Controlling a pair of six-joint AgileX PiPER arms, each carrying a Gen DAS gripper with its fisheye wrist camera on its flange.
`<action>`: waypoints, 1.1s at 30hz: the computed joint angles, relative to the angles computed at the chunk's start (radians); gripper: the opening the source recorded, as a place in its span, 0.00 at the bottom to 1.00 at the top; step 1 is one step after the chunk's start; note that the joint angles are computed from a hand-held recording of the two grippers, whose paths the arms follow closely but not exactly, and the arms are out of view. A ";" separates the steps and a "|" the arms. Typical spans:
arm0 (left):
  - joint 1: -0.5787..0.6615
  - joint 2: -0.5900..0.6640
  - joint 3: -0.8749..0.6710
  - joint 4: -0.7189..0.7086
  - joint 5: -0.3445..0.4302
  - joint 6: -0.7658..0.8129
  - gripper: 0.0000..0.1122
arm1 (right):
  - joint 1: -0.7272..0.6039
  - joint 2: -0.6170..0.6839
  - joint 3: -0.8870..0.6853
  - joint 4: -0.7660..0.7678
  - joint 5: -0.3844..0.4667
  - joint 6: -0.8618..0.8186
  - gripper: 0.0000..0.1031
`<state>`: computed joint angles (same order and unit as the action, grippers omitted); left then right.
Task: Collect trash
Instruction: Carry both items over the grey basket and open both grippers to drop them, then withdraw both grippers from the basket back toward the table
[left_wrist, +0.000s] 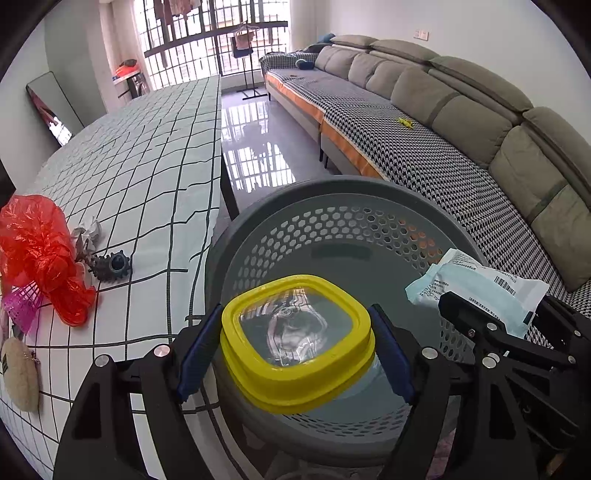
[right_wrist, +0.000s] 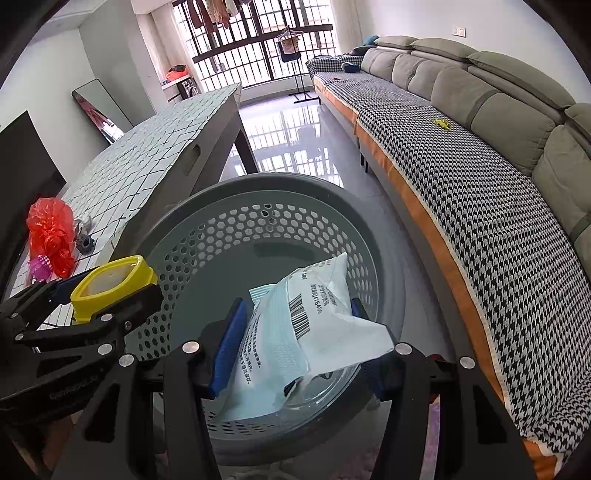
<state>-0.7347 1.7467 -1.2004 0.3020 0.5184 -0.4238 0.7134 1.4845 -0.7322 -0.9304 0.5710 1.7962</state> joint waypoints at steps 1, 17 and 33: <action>0.002 -0.002 0.002 -0.008 -0.001 0.007 0.69 | 0.001 -0.003 0.003 -0.003 0.000 0.003 0.53; 0.003 -0.028 0.013 0.001 0.011 -0.005 0.74 | 0.012 -0.070 0.041 -0.051 0.011 0.072 0.70; -0.018 -0.060 0.025 0.025 0.015 -0.024 0.77 | 0.052 -0.126 0.081 -0.082 0.052 0.146 0.70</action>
